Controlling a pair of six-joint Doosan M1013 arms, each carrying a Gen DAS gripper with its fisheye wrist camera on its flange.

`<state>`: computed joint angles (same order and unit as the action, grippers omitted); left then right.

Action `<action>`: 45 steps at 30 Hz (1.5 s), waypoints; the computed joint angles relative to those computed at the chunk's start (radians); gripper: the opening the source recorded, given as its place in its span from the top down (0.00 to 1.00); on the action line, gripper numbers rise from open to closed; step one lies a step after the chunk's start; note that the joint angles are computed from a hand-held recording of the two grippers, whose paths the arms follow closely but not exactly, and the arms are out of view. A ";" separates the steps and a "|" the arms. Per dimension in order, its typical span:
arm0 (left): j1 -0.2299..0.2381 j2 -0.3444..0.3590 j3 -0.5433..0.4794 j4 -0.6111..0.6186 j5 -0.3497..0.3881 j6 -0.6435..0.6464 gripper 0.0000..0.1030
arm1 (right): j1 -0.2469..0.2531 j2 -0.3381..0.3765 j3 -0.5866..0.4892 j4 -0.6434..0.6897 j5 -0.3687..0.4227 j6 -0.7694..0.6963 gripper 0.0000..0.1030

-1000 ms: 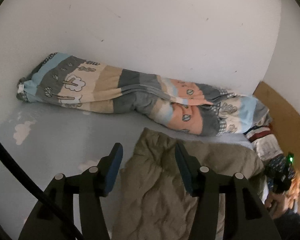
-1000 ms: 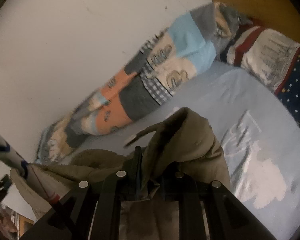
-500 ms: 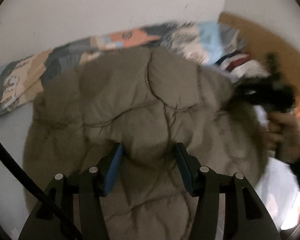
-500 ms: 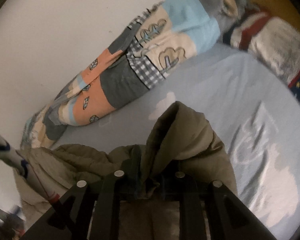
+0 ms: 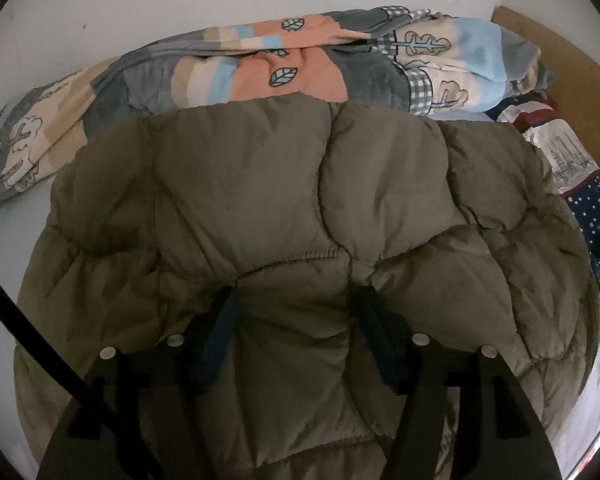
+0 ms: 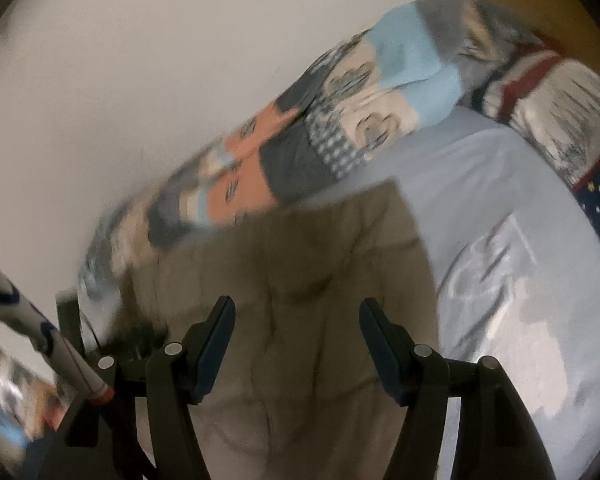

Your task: Fold large clothes

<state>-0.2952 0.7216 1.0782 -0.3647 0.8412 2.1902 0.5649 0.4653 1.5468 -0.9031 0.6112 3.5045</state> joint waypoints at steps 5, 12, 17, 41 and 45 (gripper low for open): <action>0.000 0.019 -0.016 0.007 -0.006 0.003 0.36 | 0.013 0.105 -0.135 0.221 0.147 -0.359 0.32; -0.021 0.042 -0.035 0.098 -0.036 -0.080 0.34 | -0.014 0.159 -0.150 0.330 0.153 -0.446 0.31; 0.011 -0.033 0.036 -0.012 -0.023 -0.024 0.34 | -0.026 0.142 -0.151 0.410 0.166 -0.423 0.32; 0.129 -0.161 0.283 0.028 -0.235 -0.091 0.34 | 0.143 0.161 -0.255 0.159 0.279 -0.097 0.54; 0.114 -0.148 0.269 0.124 -0.214 -0.161 0.32 | 0.122 0.194 -0.275 0.222 0.264 -0.156 0.53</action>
<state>-0.1815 0.5738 1.3472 -0.2408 0.6268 2.0292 0.6864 0.6596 1.2717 -0.6811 0.8756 3.3488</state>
